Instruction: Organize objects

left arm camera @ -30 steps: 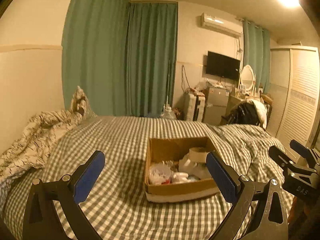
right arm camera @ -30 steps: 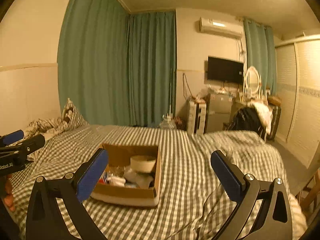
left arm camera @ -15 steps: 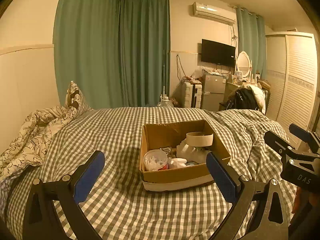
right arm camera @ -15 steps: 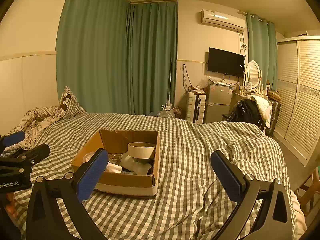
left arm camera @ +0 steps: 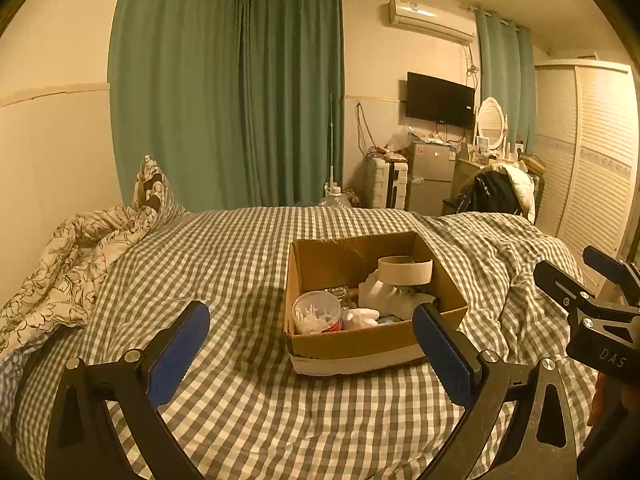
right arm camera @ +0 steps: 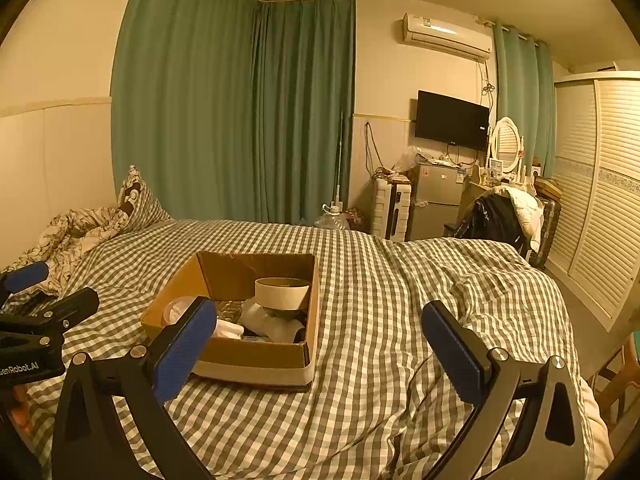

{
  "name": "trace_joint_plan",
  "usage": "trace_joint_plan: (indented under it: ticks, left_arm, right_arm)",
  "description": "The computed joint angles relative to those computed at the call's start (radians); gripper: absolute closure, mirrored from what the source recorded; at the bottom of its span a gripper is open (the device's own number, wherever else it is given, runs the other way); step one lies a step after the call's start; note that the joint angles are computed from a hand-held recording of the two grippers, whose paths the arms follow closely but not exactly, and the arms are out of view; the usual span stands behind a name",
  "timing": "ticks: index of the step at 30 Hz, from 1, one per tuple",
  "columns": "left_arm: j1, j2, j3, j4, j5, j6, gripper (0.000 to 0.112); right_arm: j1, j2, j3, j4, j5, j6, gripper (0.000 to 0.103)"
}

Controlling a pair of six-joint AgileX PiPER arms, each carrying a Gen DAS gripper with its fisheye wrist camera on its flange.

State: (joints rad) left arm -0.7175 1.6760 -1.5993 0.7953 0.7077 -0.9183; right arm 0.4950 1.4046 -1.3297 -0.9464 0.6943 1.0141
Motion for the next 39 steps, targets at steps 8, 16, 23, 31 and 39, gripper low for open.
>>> trace_joint_plan:
  ticks: [8,16,23,31,39]
  left_arm:
    - [0.003,-0.004,0.007,-0.005,0.002,-0.002,0.009]
    - [-0.001,-0.007,0.011,0.003,0.004,-0.014,0.009]
    - [-0.004,-0.008,0.01,0.009,0.009,-0.02,0.009]
    - [-0.002,-0.003,0.001,-0.008,0.015,0.002,0.009]
    - [-0.006,-0.003,0.009,0.011,0.013,-0.022,0.009]
  right_arm:
    - [0.008,0.007,-0.001,-0.002,0.004,0.001,0.0]
    - [0.012,0.009,0.003,-0.006,0.006,0.008,0.0]
    - [0.01,0.013,-0.001,0.0,0.006,0.002,0.0]
    - [0.009,0.018,-0.003,0.005,0.009,0.004,0.0]
    - [0.007,0.016,0.001,0.009,0.005,0.001,0.0]
